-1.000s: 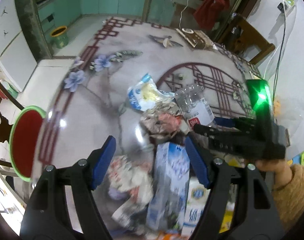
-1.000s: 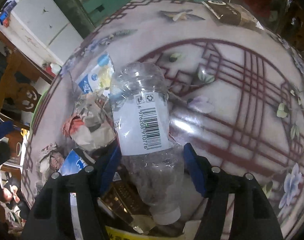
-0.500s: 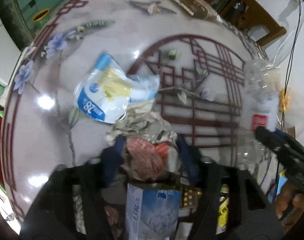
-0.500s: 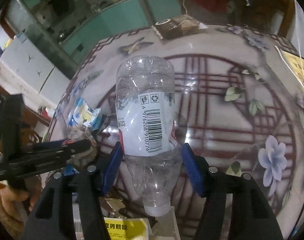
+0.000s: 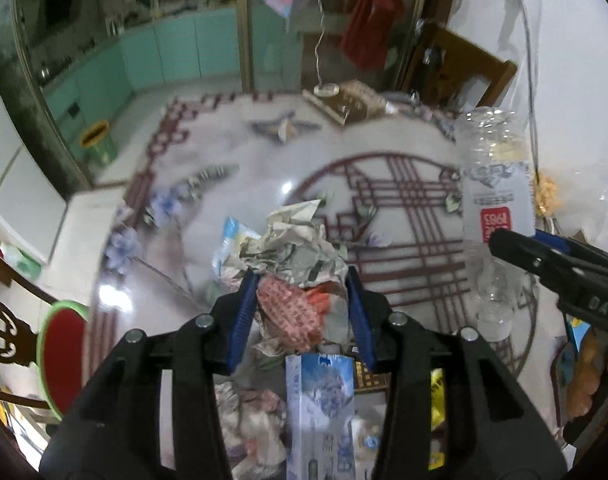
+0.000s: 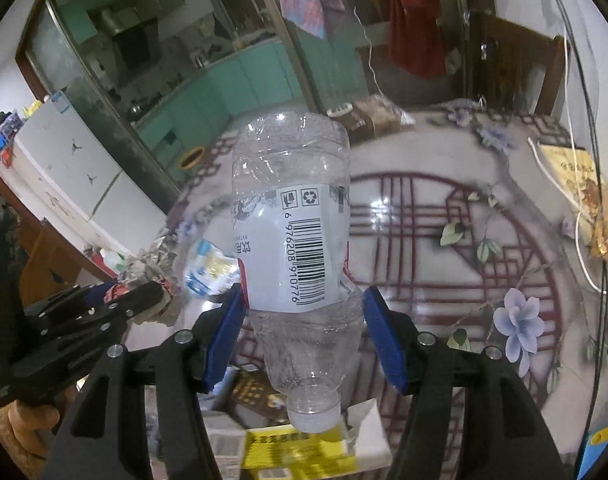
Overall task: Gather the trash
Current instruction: 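Grasp crumpled paper with the left tool while the right tool grasps the clear bottle, then carry the crumpled paper and clear bottle toward the red bucket with both tools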
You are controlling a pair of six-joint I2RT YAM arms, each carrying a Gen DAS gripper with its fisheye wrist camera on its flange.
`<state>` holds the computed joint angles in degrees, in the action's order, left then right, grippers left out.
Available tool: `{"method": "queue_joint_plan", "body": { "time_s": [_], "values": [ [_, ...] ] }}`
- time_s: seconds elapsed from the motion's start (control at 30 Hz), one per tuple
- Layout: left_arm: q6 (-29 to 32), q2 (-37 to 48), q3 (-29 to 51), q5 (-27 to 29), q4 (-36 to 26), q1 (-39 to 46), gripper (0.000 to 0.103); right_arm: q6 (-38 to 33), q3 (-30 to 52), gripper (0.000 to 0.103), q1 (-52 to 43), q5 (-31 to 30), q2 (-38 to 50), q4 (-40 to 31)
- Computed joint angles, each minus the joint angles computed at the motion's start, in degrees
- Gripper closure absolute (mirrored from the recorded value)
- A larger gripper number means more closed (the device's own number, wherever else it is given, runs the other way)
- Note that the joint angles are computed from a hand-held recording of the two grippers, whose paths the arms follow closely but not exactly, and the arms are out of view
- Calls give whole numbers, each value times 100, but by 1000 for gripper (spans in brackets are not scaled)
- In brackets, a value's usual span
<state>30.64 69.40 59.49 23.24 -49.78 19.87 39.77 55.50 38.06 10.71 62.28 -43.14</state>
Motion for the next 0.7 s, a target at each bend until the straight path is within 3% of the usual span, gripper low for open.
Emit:
{"method": "queue_joint_plan", "body": {
  "time_s": [0.33,0.7],
  "values": [
    [856,-684,682,1109,-1084,1320,61,980,815,44,1366,1351,-313,-1082],
    [2404,-419,1434,2300,-2372,3145,61,2115,1581,44,2873,2490,60,-1907]
  ]
}}
